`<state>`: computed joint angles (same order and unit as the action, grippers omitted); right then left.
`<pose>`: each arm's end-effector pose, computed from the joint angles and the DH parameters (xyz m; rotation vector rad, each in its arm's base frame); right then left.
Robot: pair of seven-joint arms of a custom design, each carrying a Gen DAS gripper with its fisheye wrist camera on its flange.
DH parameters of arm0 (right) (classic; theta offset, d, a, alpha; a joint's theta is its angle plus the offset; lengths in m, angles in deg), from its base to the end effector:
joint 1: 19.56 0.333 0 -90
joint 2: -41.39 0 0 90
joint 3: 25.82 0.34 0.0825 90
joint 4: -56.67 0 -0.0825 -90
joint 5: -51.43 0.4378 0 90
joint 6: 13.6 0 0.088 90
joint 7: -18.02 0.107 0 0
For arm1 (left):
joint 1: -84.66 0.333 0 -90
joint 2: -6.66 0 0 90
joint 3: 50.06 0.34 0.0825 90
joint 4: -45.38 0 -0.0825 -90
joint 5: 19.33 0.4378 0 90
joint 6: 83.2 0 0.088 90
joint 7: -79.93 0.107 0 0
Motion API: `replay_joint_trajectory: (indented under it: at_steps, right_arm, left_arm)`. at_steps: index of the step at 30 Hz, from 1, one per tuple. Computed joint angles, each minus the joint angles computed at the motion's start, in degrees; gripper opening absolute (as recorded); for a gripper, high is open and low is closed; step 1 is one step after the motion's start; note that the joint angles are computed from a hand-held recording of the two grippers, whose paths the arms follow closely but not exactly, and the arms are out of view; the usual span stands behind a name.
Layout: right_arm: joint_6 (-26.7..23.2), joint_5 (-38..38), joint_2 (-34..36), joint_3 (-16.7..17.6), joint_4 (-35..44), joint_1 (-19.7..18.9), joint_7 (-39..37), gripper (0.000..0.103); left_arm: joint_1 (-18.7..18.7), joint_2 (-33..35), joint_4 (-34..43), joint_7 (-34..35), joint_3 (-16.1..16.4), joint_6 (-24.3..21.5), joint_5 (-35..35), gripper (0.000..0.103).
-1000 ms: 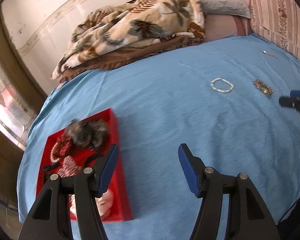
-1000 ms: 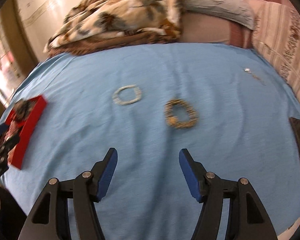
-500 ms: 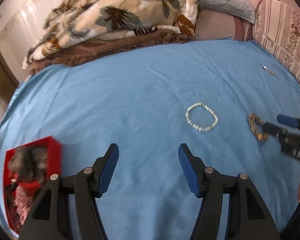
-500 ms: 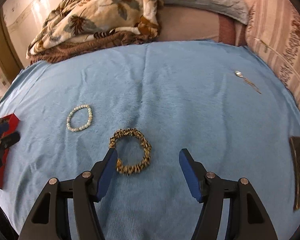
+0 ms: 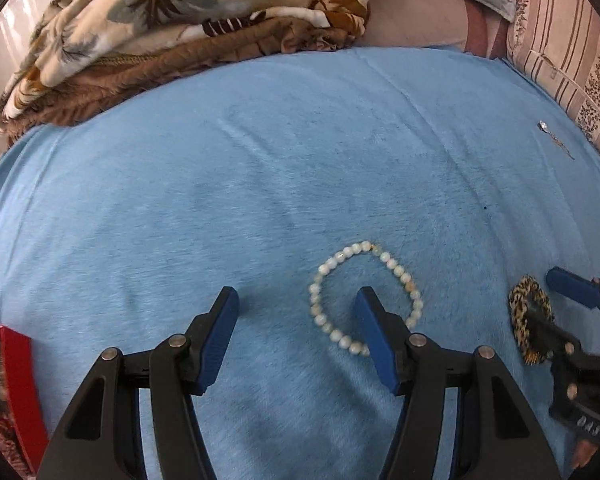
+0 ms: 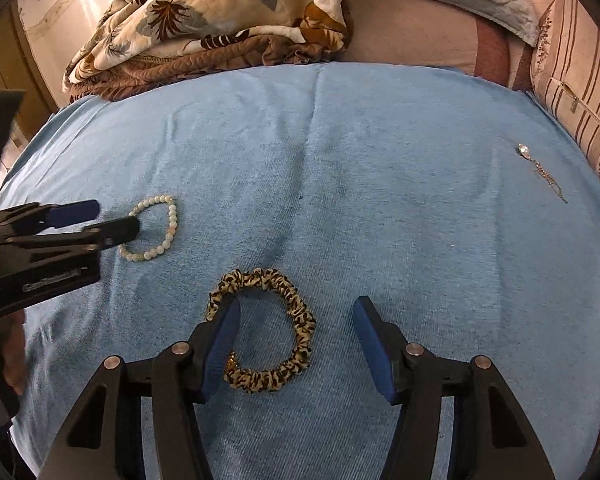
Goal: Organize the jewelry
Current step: 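Grasp white bead bracelet with left tool while right tool grasps leopard scrunchie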
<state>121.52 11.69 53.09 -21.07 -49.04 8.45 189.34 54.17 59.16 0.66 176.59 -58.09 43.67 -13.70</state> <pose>0.5899 0.3659 0.4488 -1.4424 2.2404 -0.6433 0.7381 -0.5038 0.4552 -1.1330 2.5770 -0.6601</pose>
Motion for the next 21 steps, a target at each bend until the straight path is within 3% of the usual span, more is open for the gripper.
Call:
replay_joint_trajectory:
  at_steps: [4,6,7,8,11,12,21]
  right_arm:
    - [-1.01,-1.17,0.52,-0.08,0.61,0.42,0.13,0.060]
    - [-1.31,-1.57,0.59,-0.15,0.70,0.55,0.36,0.055]
    - [-1.40,-1.62,0.59,-0.16,0.76,0.57,0.42,0.048]
    - [-1.19,-1.61,0.48,-0.19,0.66,0.51,0.47,0.036]
    - [0.64,-1.07,-0.43,-0.21,-0.53,0.07,1.41,0.014]
    - [1.36,-0.91,-0.85,-0.23,-1.10,-0.10,2.01,0.011]
    - [1.64,-5.22,-2.67,0.04,-2.23,0.23,7.32,0.010]
  left_arm:
    - [-0.53,1.38,1.89,-0.64,0.08,0.11,-0.02,0.053]
    - [-0.65,-0.33,-1.41,-0.74,0.18,2.51,0.27,0.032]
    - [-0.82,-1.35,-3.24,-0.93,0.38,3.73,0.67,0.023]
    - [-1.03,-2.09,-4.55,-0.91,0.44,4.39,1.06,0.006]
    - [-1.08,-5.10,-9.55,-1.01,0.19,6.83,1.78,0.006]
    - [-0.73,-5.86,-10.71,-0.66,-0.31,7.09,1.39,0.006]
    - [3.46,-15.23,-22.92,1.16,-3.38,11.63,-3.74,0.006]
